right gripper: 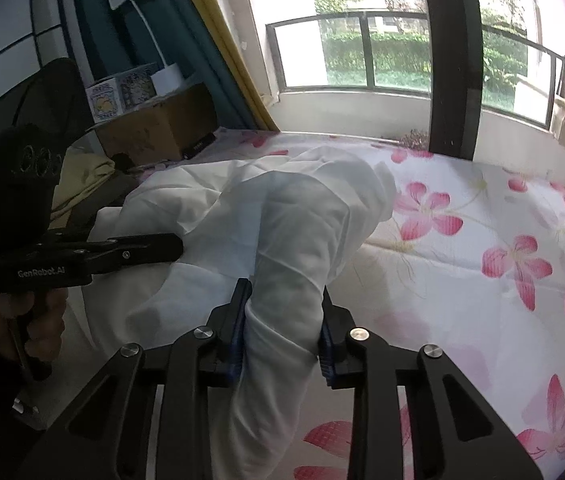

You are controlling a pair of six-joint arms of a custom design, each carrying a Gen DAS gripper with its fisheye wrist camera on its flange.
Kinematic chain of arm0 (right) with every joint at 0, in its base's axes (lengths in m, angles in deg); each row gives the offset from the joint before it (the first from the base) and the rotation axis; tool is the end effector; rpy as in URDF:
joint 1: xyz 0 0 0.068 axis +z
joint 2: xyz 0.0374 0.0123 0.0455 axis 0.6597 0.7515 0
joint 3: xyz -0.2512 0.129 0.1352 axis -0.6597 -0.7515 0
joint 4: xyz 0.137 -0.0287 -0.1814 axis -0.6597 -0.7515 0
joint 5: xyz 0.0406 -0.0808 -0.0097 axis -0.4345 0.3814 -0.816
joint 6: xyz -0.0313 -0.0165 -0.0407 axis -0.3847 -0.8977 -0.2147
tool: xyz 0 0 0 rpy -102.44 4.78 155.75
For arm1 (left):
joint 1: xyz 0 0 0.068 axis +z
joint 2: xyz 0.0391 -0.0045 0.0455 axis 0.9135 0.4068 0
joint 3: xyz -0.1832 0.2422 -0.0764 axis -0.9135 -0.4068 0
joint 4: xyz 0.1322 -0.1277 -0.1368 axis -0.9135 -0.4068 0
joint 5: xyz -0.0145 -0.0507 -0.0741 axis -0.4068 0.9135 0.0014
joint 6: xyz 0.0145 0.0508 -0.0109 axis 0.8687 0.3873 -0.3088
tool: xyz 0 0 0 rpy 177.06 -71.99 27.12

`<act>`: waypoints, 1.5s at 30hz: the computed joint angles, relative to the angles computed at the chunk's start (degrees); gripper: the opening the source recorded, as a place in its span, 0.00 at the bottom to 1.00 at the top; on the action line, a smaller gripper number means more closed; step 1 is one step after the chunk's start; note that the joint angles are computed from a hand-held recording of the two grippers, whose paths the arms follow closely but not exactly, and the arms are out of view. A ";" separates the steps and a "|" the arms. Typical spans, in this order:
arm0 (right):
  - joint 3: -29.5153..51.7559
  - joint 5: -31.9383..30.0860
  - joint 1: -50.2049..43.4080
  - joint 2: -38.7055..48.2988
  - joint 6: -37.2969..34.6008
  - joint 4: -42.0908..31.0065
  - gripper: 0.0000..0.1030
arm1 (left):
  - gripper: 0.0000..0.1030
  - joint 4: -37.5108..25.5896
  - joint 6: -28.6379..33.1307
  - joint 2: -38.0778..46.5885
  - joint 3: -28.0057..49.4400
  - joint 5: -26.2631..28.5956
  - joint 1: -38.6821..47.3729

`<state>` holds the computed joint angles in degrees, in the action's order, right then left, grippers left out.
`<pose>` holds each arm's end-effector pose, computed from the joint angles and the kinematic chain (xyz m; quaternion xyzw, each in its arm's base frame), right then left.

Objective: Fold large clothes

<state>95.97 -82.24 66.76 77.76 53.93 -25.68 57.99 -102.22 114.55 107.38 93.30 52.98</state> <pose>0.3088 0.1567 0.2019 -0.2317 0.8808 0.2037 0.3592 0.2977 -0.0820 0.1894 0.0772 0.8882 -0.2582 0.3721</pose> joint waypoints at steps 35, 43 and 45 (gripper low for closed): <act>22.70 2.53 17.20 11.25 3.07 -5.23 0.27 | 0.22 -11.26 18.15 -11.83 -4.49 14.93 31.88; 26.53 1.80 16.42 18.65 5.04 -7.23 0.29 | 0.26 -11.11 20.52 -3.21 -2.24 9.07 30.88; 27.16 1.56 15.94 19.83 5.44 -7.96 0.32 | 0.35 -12.02 20.22 -1.16 -1.14 7.21 30.31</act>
<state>123.13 -80.68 82.70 97.59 59.37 -33.64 45.98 -82.00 113.39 106.24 100.51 83.29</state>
